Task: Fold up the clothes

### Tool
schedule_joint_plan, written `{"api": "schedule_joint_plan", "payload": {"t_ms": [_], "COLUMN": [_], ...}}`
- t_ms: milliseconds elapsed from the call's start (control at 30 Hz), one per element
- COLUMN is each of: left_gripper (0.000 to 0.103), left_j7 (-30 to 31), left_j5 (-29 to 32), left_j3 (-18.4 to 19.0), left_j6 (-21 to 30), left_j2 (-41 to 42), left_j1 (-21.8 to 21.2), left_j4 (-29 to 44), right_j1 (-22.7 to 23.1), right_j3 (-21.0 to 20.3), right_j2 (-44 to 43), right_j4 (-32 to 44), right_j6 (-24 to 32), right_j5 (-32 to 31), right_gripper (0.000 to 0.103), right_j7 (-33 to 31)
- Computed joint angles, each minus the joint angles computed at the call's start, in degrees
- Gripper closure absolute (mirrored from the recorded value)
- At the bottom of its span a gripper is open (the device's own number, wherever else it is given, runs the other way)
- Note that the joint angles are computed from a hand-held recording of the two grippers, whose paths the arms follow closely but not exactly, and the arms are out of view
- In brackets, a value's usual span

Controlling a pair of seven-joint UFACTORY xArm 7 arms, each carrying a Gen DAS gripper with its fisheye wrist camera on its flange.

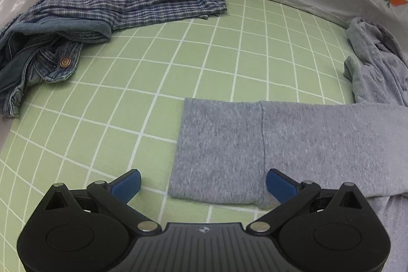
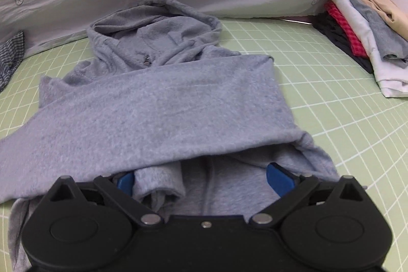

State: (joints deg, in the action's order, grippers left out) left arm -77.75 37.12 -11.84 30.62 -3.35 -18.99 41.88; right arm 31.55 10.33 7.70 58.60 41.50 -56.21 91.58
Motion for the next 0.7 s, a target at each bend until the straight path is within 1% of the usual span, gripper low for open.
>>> {"api": "schedule_joint_plan", "payload": {"t_ms": [133,300,400,500,567,633,667,700], "left_gripper": [0.0,0.0,0.0,0.0,0.0,0.0,0.0,0.0], "left_j7": [-3.0,-4.1,-4.3,-4.3,-4.0,-3.7,-3.6,-3.6], "left_j5": [2.5,3.5,3.9,3.9,3.8,3.7,3.7,3.7], "left_j3": [-0.4,-0.3,-0.3,-0.3,-0.2,-0.2,-0.2,-0.3], "left_j6": [-0.3,-0.1,-0.2,-0.3,-0.2,-0.2,-0.1,0.0], "left_j2": [-0.1,0.1,0.0,-0.1,0.0,0.1,0.2,0.3], "left_j1": [0.0,-0.2,-0.3,-0.3,-0.3,-0.3,-0.4,-0.4], "left_j4": [-0.4,-0.3,-0.5,-0.6,-0.5,-0.3,-0.2,-0.1], "right_j1": [-2.1,-5.8,-7.3,-8.0,-7.9,-8.2,-8.5,-8.8], "right_j3": [-0.4,-0.5,-0.3,0.1,0.4,0.4,0.4,0.3], "right_j2": [-3.9,-6.5,-6.9,-6.8,-6.8,-7.2,-7.9,-9.1], "right_j4": [-4.2,-8.1,-9.4,-9.5,-8.8,-8.8,-9.3,-10.3], "right_j6": [-1.6,-6.6,-8.1,-5.7,-1.0,2.5,2.9,1.9], "right_j5": [1.3,2.5,1.9,1.1,1.4,2.7,2.7,2.2], "right_gripper": [0.001,0.001,0.001,0.001,0.002,0.002,0.002,0.002], "right_j7": [1.9,6.5,8.9,10.2,10.0,8.4,8.5,9.5]}}
